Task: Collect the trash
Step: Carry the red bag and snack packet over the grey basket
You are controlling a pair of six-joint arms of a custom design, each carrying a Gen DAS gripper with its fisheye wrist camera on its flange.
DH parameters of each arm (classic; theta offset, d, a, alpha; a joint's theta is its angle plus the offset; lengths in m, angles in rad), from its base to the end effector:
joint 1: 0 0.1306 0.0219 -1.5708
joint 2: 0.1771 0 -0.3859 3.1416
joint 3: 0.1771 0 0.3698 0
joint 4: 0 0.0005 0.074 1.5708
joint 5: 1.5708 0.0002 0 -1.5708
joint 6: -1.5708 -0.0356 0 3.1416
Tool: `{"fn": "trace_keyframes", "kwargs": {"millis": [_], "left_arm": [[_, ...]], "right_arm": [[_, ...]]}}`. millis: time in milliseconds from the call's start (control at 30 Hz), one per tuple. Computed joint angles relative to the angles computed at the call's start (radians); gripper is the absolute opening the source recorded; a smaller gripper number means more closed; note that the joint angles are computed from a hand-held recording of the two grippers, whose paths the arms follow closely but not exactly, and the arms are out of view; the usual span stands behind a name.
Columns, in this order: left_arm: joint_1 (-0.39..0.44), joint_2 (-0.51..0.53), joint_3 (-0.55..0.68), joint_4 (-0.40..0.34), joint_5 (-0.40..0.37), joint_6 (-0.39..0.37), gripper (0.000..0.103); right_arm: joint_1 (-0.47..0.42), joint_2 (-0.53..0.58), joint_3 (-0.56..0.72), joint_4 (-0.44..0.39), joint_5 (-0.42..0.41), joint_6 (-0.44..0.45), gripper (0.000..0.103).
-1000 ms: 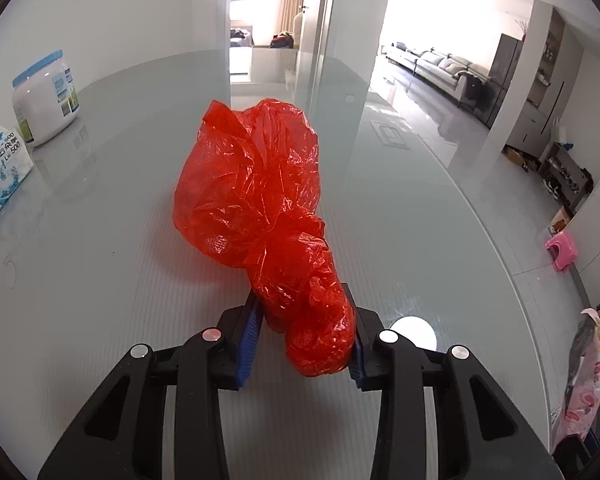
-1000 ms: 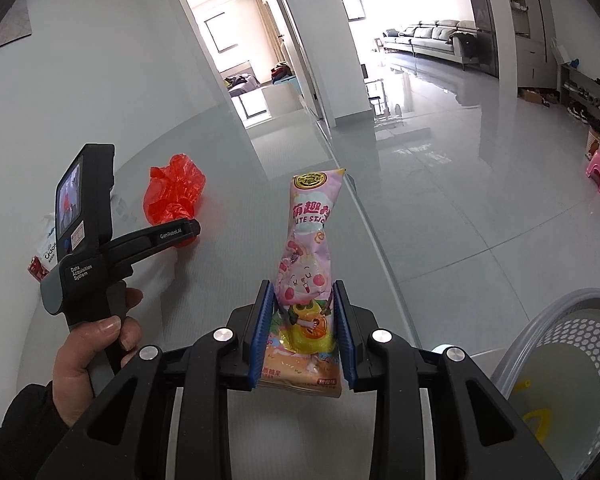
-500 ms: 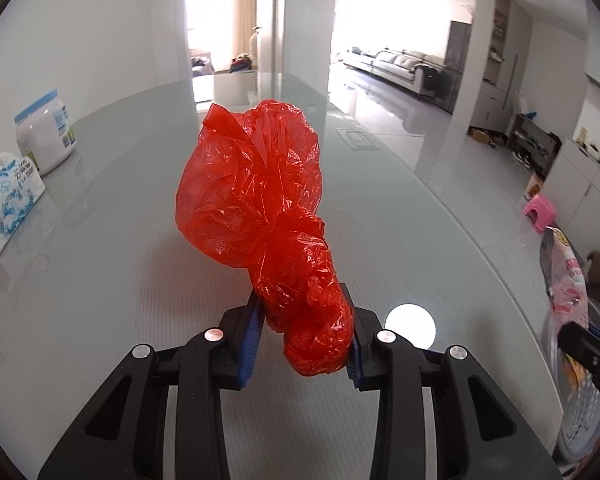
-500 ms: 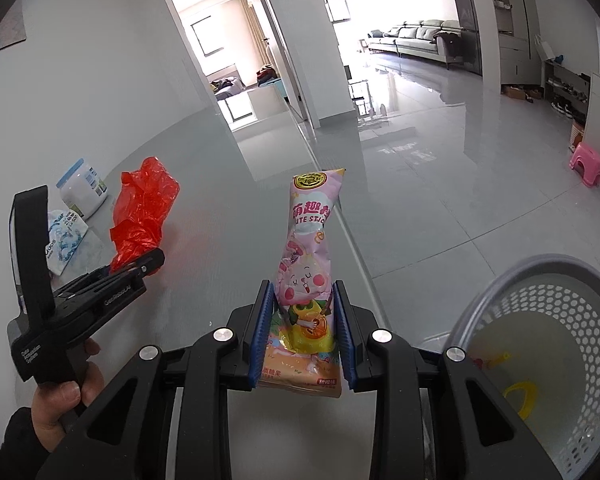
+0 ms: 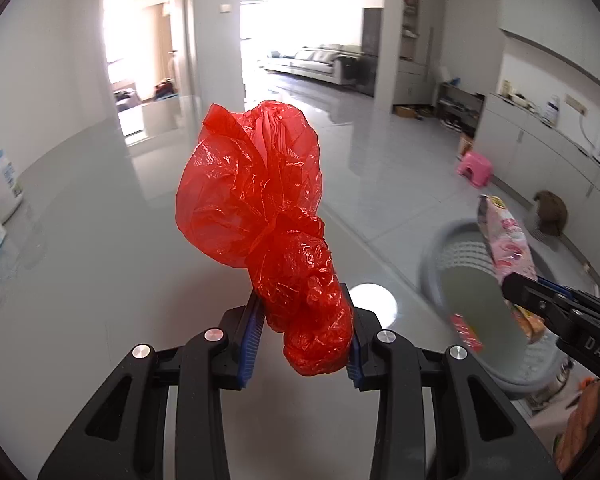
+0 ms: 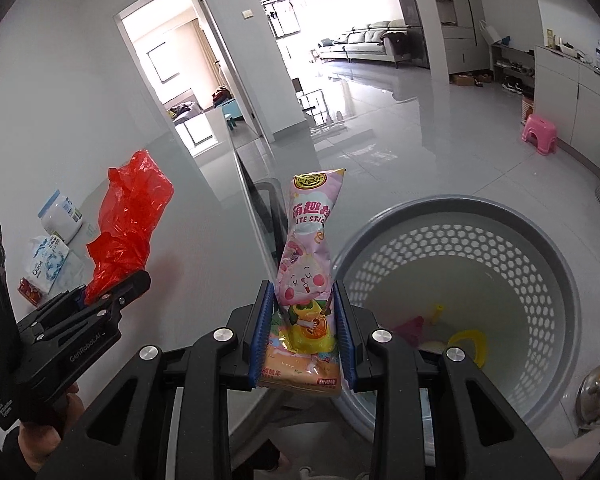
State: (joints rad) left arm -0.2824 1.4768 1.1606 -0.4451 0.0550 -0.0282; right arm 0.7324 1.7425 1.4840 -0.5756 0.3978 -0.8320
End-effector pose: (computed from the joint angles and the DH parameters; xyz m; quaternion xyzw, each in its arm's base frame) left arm 0.4647 -0.1374 0.3245 0.1528 0.9061 -0.0750 0.3873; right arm 0.4430 0.3791 0.3195 0.1166 0.9099 0.1180 0.3803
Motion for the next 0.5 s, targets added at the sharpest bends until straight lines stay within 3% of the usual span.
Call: {"fn": "trace_keyframes", "kwargs": {"millis": [300, 500], "left_arm": [[-0.155, -0.022, -0.002, -0.015, 0.010, -0.024, 0.035], [-0.211, -0.004, 0.005, -0.023, 0.027, -0.044, 0.035]], "right_arm": [[-0.002, -0.153, -0.204, 0.023, 0.066, -0.102, 0.029], [0.000, -0.225, -0.301, 0.021, 0.105, -0.170, 0.029]]}}
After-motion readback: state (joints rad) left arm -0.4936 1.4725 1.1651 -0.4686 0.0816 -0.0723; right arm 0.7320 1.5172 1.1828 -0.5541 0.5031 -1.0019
